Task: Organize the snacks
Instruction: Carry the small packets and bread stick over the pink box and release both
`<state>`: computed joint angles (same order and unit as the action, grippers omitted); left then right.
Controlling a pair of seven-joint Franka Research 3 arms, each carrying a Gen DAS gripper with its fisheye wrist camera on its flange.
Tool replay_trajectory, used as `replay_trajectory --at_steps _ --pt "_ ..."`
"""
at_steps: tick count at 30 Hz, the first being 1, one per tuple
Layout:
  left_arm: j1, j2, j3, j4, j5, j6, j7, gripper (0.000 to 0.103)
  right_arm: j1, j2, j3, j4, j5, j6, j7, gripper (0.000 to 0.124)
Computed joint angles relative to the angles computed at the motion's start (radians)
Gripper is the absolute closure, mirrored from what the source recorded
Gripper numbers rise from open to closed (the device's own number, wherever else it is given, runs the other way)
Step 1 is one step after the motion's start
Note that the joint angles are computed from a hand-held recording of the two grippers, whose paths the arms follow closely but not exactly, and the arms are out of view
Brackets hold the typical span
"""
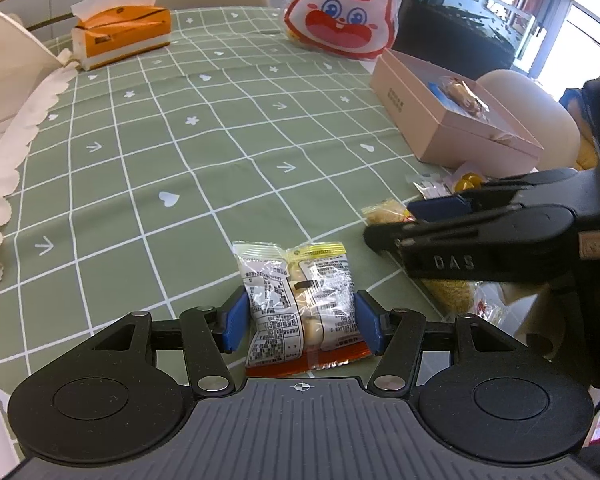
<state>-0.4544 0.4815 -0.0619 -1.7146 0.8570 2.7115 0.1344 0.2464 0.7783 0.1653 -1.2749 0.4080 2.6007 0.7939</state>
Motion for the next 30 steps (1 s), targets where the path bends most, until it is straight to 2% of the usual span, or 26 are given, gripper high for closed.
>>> replay_trajectory --at_steps 2,4,11,15,19,25,28,30 --pt "-0.002 -0.002 0.003 -0.004 0.004 0.005 -0.01 0.041 0.005 0.004 -0.008 0.016 -0.011 -0.024 0.009 0.078" --pt "-0.006 -0.004 0.01 -0.007 0.013 0.01 -0.033 0.041 -0.007 -0.009 0.003 0.002 -0.001 -0.038 -0.006 0.093" --pt "-0.01 0.004 0.003 0.01 0.017 -0.019 -0.048 0.042 -0.049 -0.091 0.017 -0.096 0.06 -0.07 -0.049 0.094" --pt "-0.001 0.015 -0.009 0.017 0.0 0.029 -0.027 0.043 -0.079 -0.146 0.024 -0.156 0.113 -0.061 -0.088 0.094" --pt "-0.02 0.035 -0.006 0.048 0.002 0.051 0.004 0.044 -0.094 -0.186 0.014 -0.202 0.151 -0.036 -0.109 0.094" --pt "-0.009 0.096 -0.063 0.164 -0.125 0.032 0.214 0.044 -0.162 -0.235 0.014 -0.233 0.256 -0.059 -0.131 0.094" --pt "-0.027 0.154 -0.065 0.311 -0.165 0.002 0.35 0.044 -0.189 -0.239 0.005 -0.196 0.299 -0.066 -0.127 0.094" --pt "-0.042 0.219 -0.063 0.463 -0.19 -0.022 0.457 0.044 -0.209 -0.237 0.009 -0.154 0.337 -0.051 -0.141 0.095"
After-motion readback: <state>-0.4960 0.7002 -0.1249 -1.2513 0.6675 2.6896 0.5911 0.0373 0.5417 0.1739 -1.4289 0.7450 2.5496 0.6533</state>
